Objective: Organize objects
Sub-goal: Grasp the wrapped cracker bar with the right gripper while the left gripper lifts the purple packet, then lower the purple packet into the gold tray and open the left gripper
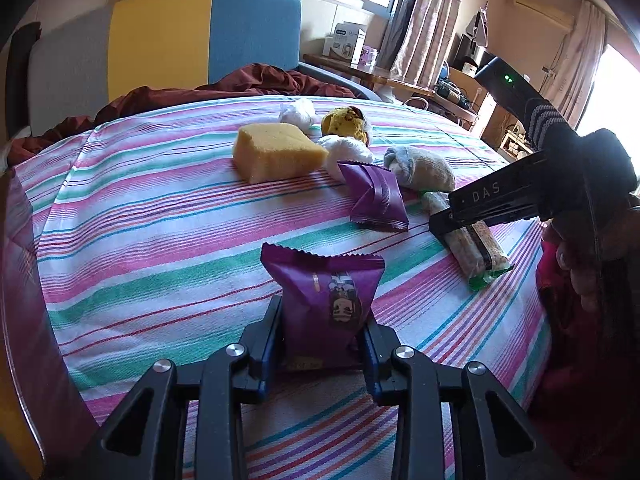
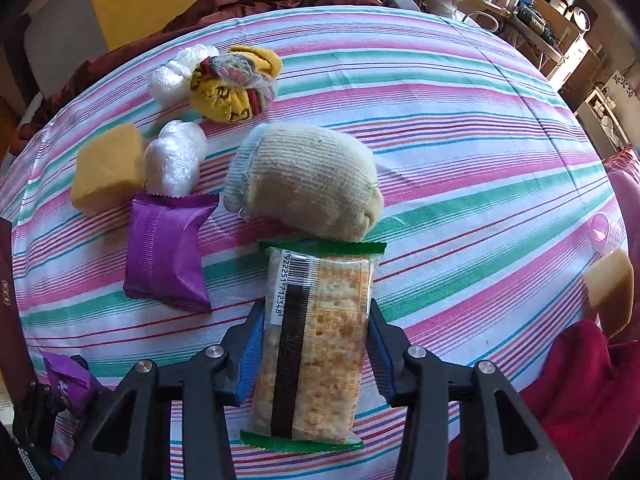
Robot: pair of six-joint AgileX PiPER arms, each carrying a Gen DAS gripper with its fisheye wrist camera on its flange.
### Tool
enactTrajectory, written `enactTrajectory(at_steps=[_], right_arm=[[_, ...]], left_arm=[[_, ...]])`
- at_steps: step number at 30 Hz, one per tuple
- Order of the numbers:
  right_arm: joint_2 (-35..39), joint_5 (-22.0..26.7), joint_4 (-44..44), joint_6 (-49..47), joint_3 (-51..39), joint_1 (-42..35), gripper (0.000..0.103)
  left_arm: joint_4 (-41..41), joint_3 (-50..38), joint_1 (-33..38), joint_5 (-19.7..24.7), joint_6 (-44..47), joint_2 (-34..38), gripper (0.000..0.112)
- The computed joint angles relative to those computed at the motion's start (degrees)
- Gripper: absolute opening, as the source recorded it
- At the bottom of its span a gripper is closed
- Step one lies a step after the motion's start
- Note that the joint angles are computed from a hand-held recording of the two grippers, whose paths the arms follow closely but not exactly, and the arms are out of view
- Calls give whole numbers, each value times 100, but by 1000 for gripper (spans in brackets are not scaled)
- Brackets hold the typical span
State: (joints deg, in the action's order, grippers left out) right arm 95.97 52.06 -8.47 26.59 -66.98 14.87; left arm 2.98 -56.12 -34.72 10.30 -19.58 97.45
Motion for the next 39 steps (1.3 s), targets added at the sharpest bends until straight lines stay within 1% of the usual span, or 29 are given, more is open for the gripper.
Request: enactTrajectory(at_steps=[1, 3, 5, 8, 12, 13, 14, 16, 18, 20, 22, 24, 26, 28, 30, 32, 35, 39], right_arm=[[3, 9, -33, -5, -9, 12, 46], [4, 16, -38, -44, -22, 2, 46], [-7, 10, 19, -110, -27, -46, 46], [-14, 25, 41, -160, -45, -79, 46], [-24, 52, 48, -212, -76, -93, 46], [-20, 65, 31, -215, -89, -89, 46], [-16, 77, 23, -222, -103, -91, 46], [-16, 94, 31, -250, -126, -109, 46], [-15, 104, 16, -285, -134, -124, 46], [-8, 127, -6, -312, -164, -126, 46], [-2, 148, -4, -351, -194, -148, 46], [7, 174, -15, -382, -228, -162, 46], [17, 203, -47, -405, -265, -163, 46], [29, 236, -63, -433, -309, -173, 46], [39, 263, -50, -465, -350, -195, 46], [63, 286, -69, -385, -386, -127, 46], [25, 267, -63, -424, -335, -162, 46], [31, 292, -63, -469, -365, -190, 46]], left_arm=[[-26, -46, -2, 115, -2, -28, 34], [-204, 9, 0, 193, 76, -162, 34], [-119, 71, -16, 272, -50, -365, 34], [24, 181, -2, 372, -195, -808, 34], [-179, 295, 382, 695, -72, -1521, 34], [-377, 287, 611, 834, 68, -1685, 34], [-765, 252, 875, 963, 416, -1783, 34], [-1531, 202, 1601, 1303, 1102, -2024, 34], [-2100, 129, 2357, 1682, 1715, -2185, 34], [-2246, 68, 3098, 1955, 2032, -2320, 34], [-2101, 1, 3701, 2148, 2159, -2369, 34], [-2169, -57, 4395, 2357, 2473, -2343, 34], [-2504, -89, 5087, 2575, 2982, -2252, 34], [-2504, -271, 5618, 2810, 3121, -1947, 35], [-2781, -512, 6176, 3139, 3364, -1489, 35], [-2766, -654, 6436, 3269, 3391, -1114, 35], [-2302, -735, 6458, 3108, 3105, -744, 35], [-2092, -906, 6467, 3078, 2925, -381, 35]])
